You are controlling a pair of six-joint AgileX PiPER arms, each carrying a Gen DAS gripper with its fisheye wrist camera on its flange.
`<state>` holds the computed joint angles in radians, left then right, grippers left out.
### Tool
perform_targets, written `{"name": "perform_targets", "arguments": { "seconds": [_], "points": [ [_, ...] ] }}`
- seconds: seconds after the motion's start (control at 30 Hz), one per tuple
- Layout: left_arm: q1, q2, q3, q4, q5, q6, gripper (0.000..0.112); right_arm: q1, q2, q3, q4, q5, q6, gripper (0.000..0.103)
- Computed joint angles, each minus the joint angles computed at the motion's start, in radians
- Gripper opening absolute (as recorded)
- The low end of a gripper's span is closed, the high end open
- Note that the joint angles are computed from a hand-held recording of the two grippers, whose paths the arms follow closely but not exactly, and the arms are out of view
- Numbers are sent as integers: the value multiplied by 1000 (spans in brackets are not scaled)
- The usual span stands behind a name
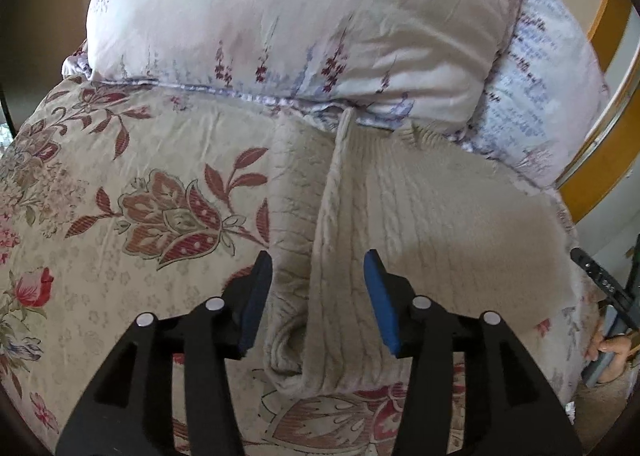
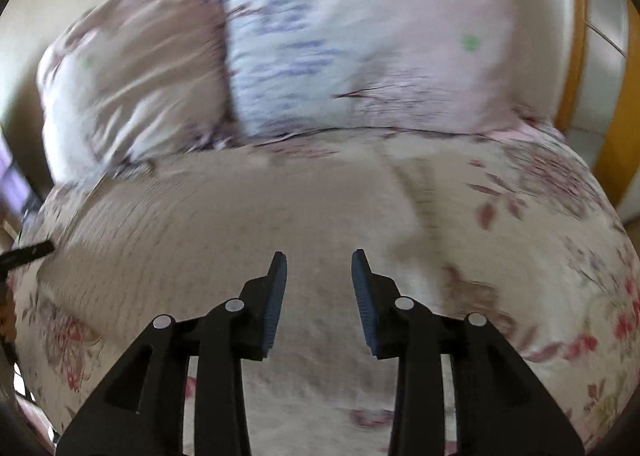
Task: Fold small clothes
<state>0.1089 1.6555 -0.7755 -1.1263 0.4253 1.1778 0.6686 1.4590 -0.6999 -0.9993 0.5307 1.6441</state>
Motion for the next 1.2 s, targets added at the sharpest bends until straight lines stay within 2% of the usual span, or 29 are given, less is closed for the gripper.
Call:
{"name": "perform_targets", "arguments": {
  "seconds": [0.07, 0.13, 0.2, 0.3, 0.43, 0.5, 0.53, 0.57, 0.77, 0.9, 1.0, 1.2],
  "points": [
    [-40, 8, 6, 86, -81, -91, 48, 0, 58, -42, 46, -15, -78, 36],
    [-60, 15, 16, 112, -128, -113, 49, -11, 128, -81, 131, -12, -184, 38],
    [-60, 17, 22, 86, -136, -82, 50, -10, 141, -78, 120, -12, -200, 40],
    [-33, 15, 8, 95, -87, -102, 51, -49, 124, -89, 226, -26, -288, 43],
    [71, 67, -65, 40, 87, -116, 55, -43, 104, -102, 217, -59, -230, 44],
    [113, 115, -120, 24, 178, -147, 56, -28, 120, -137, 197, -76, -219, 53],
    [118, 131, -138, 20, 201, -165, 56, -16, 146, -176, 202, -69, -239, 58],
    [122, 147, -156, 20, 220, -181, 56, -8, 167, -203, 205, -66, -252, 58],
    [90, 209, -244, 22, 249, -268, 61, 16, 337, -391, 305, -63, -408, 58],
    [68, 232, -283, 25, 251, -309, 62, 27, 427, -481, 354, -16, -483, 60],
    [60, 236, -293, 33, 243, -320, 62, 43, 451, -497, 306, 11, -458, 62],
    [59, 236, -292, 28, 243, -312, 62, 30, 449, -490, 302, -9, -460, 62]
  ]
}}
